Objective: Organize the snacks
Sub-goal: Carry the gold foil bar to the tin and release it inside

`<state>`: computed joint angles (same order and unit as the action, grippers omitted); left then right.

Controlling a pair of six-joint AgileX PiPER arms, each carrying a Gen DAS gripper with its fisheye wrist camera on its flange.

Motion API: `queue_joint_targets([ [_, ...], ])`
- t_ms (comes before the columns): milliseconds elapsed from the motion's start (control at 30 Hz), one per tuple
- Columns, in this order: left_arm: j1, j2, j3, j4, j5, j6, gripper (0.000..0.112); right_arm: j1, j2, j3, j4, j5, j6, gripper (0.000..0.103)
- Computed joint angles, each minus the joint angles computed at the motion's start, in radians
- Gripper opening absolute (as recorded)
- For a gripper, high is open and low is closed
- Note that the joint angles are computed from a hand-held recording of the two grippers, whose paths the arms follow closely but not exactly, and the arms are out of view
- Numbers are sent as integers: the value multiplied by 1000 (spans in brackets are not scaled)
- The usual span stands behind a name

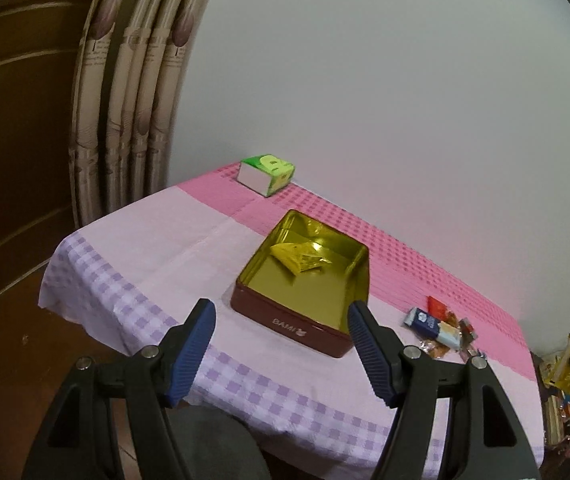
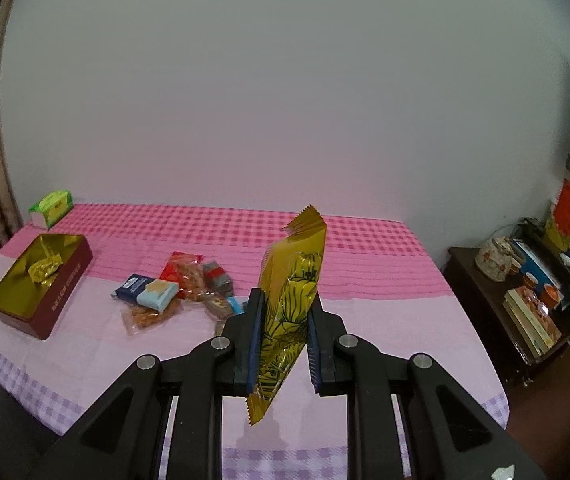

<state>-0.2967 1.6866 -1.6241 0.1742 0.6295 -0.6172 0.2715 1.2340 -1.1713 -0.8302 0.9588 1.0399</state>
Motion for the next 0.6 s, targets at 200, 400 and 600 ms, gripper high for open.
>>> queue_joint_targets([
  [200,2,24,13,-3,-14,37,70,48,171,-125,8,1,-36,17],
  [400,18,60,-12,-40,-2,77,70,94,340,-310,30,18,-113,17],
  [600,44,79,-28,-117,9,117,70,142,523,-569,64,62,-227,17],
])
